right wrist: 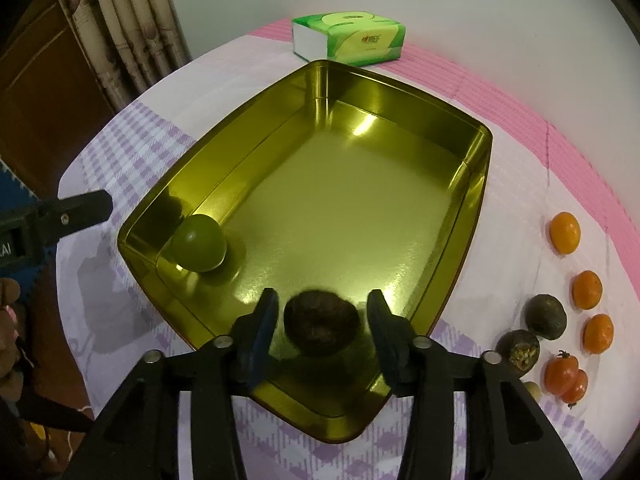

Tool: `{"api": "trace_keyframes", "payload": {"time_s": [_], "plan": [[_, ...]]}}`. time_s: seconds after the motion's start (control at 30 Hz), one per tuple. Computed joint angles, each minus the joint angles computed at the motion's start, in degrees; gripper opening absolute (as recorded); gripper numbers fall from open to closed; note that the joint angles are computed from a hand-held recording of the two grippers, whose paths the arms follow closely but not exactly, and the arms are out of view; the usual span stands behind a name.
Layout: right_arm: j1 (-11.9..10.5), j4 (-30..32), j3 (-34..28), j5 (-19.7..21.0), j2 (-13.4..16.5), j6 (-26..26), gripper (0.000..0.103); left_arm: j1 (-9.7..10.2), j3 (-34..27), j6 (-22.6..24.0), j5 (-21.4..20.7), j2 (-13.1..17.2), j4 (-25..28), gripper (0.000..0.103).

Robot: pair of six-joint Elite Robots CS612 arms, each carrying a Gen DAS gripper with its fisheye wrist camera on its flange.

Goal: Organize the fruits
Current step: 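Carry the dark round fruit into the tin and open the right gripper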

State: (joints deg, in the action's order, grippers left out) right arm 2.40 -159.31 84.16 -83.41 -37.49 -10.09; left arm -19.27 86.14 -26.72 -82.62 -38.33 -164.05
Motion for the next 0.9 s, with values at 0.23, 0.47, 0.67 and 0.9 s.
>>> {"api": "trace_keyframes", "payload": {"time_s": [0.23, 0.47, 0.67, 0.9], "plan": [[-0.6, -3.3, 1.7, 1.9, -1.0, 1.3, 0.056, -0.26, 0.0, 0.8, 0.1, 0.0, -0.4, 0.098], [-3.3, -12.6, 8.0, 1.4, -4.2, 4.8, 0.068, -0.96, 0.7, 3.8, -0.3, -0.1, -3.5, 0.098], [-6.7, -14.5, 13.1, -3.9, -6.4, 8.6, 0.071, -2.72, 2.0, 10.0, 1.1, -0.2, -7.4, 0.098], [-10.8, -14.9, 17.7, -6.6, -7.3, 13.7, 0.072, -4.4, 3.0, 16.5, 2.3, -0.3, -10.1, 0.098]]}}
